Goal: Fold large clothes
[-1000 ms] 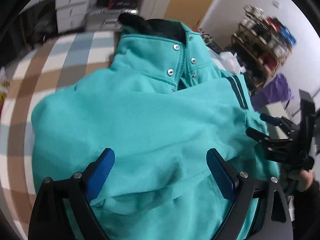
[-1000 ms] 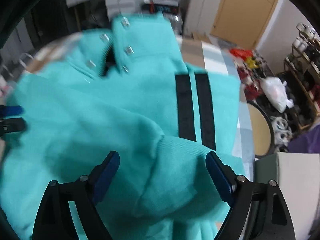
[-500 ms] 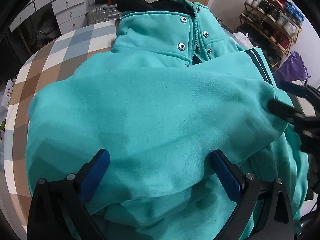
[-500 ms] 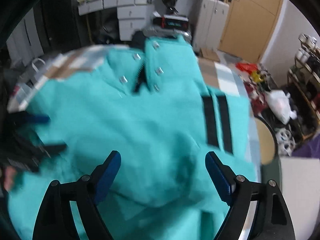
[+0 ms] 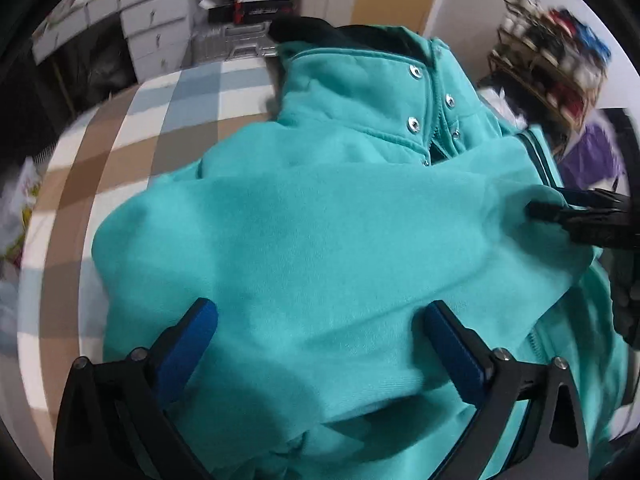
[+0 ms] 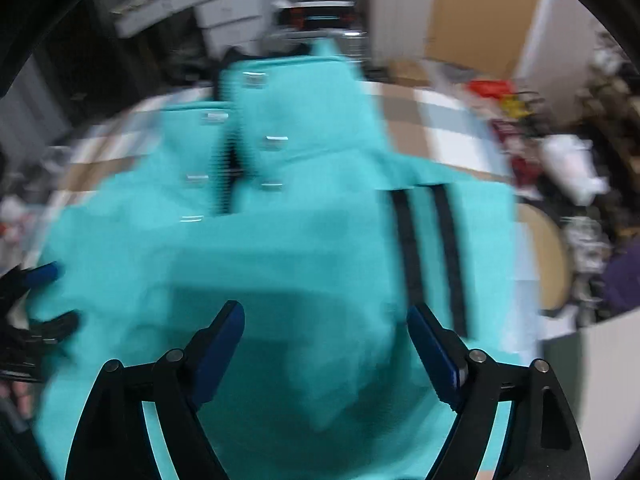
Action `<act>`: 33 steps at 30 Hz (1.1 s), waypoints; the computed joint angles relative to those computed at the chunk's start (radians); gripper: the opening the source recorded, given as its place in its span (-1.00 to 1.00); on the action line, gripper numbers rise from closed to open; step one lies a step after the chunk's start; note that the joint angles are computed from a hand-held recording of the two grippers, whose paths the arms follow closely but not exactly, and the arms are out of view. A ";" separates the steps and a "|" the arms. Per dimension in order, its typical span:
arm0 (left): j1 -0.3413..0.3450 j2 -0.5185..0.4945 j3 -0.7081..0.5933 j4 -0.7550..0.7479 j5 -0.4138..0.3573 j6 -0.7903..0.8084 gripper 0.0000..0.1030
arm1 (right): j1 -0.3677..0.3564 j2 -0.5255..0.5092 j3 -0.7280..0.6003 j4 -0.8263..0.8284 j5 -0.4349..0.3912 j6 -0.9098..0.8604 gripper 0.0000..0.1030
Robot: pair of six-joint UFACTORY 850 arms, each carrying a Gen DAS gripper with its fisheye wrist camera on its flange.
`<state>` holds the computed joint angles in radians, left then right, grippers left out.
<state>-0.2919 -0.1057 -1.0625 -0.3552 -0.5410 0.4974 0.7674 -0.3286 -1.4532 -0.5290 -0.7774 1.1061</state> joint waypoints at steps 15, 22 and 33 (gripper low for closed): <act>0.002 0.014 0.001 0.054 -0.027 -0.028 0.96 | -0.139 0.027 -0.114 0.167 0.165 -0.139 0.75; 0.000 0.022 0.011 0.063 -0.020 0.001 0.97 | -0.241 -0.257 -0.477 0.507 0.146 -0.300 0.72; -0.014 0.022 0.019 0.097 -0.004 -0.018 0.97 | -0.161 -0.231 -0.405 0.180 0.206 -0.308 -0.62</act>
<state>-0.3058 -0.0834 -1.0434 -0.2577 -0.5445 0.4796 0.6069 -0.5594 -1.8582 -0.3486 -0.5714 0.7983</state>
